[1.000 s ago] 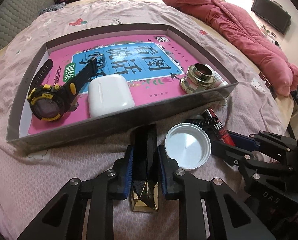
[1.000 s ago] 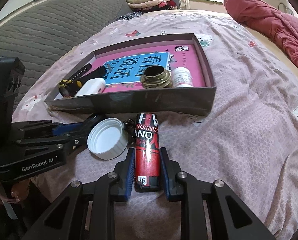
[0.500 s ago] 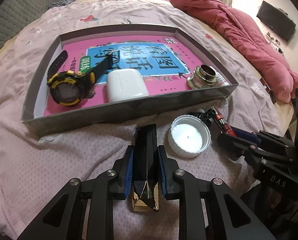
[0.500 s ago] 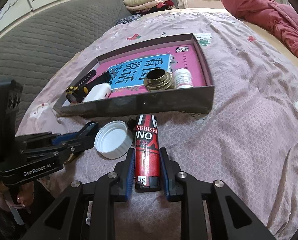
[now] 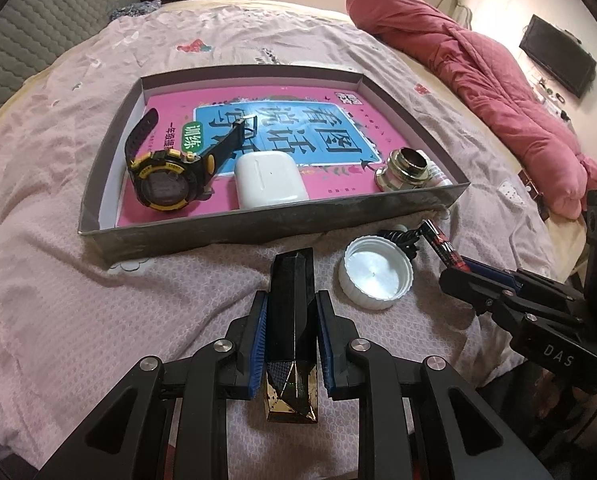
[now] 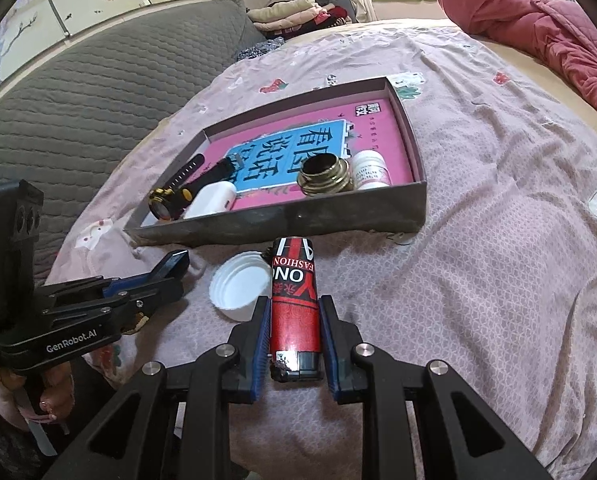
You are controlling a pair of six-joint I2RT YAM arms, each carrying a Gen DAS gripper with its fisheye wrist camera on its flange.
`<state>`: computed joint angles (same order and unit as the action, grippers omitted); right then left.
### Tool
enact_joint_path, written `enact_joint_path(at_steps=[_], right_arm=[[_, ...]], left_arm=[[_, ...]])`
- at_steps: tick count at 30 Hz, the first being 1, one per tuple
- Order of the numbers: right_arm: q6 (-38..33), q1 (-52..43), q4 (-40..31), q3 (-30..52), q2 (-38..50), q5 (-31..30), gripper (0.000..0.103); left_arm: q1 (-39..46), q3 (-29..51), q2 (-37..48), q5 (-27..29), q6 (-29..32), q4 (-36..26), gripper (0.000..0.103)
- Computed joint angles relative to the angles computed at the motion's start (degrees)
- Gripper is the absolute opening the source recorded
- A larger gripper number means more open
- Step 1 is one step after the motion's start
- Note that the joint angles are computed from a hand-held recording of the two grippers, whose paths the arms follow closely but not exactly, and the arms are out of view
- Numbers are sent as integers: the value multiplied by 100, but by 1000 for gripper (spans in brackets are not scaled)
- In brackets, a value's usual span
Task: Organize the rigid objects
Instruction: 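Carry the tube with the left gripper and the lighter with the right toward the tray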
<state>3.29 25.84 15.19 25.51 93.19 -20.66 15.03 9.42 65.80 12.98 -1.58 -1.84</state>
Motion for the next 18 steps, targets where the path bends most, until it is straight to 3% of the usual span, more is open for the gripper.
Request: enact_joint_path(at_steps=[18], right_arm=[[59,174,62,-305,-857,61,24]], left_arm=[[-11,-28,-1174,-105,-63,-810,23]])
